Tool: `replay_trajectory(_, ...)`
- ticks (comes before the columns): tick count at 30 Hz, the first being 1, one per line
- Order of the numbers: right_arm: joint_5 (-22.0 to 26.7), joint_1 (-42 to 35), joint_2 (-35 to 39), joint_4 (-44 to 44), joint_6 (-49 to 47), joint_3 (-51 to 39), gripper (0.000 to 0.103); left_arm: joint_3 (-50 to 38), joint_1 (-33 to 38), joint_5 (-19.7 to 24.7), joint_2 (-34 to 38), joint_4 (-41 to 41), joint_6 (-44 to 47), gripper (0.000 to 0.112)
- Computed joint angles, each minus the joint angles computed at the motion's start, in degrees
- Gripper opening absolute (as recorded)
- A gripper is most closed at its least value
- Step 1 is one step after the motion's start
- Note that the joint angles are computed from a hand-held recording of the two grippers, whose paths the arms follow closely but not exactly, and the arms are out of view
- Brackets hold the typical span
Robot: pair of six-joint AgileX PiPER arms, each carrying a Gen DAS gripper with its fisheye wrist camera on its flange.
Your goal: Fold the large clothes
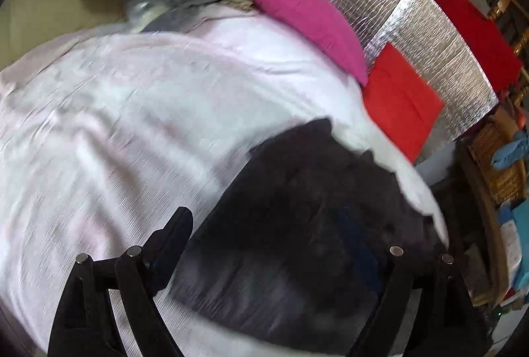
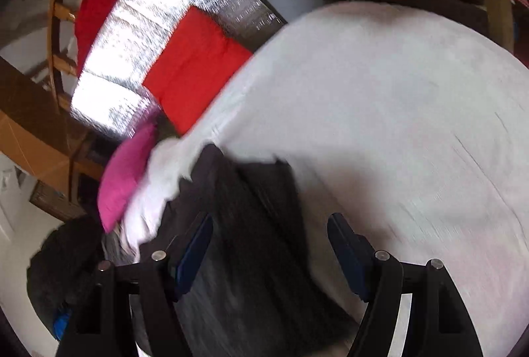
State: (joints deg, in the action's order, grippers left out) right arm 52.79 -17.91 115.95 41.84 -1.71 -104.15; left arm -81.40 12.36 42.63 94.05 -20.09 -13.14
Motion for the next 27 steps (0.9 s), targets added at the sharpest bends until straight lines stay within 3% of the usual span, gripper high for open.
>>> replay_trajectory(6,-2.4,-3.4,-11.9,14.5,-12.8,20.3,0.075,14.7,4.6,-2.6,-8.8,-16.2,13.9,0.089)
replay_trajectory(12,2.8,-2.9,-18.6,30.6,-24.8,37.5,0.076,20.0,4.5,3.3,-9.2,-30.7,25.9,0.089)
replay_trajectory(14,2.7,-0.2,-18.0,31.0,-24.8,38.6,0.076,19.7,3.5,2.9,-7.8,-32.7,25.8,0.089)
replay_trajectory(17,-2.0,4.7,-16.6,30.2,-22.6,37.8,0.076,20.1,3.0,-0.7,-6.3,-36.8,25.9,0.09)
replay_trajectory(24,-11.1,9.8,-10.2,27.1,-12.2,32.8,0.076,17.4,2.0,-1.8,1.8,-42.6,22.2,0.091)
replay_trajectory(27,-14.3,10.8,-9.2,28.0,-11.0,32.0,0.078,16.4,1.7,-4.4,3.2,-44.5,22.8,0.091)
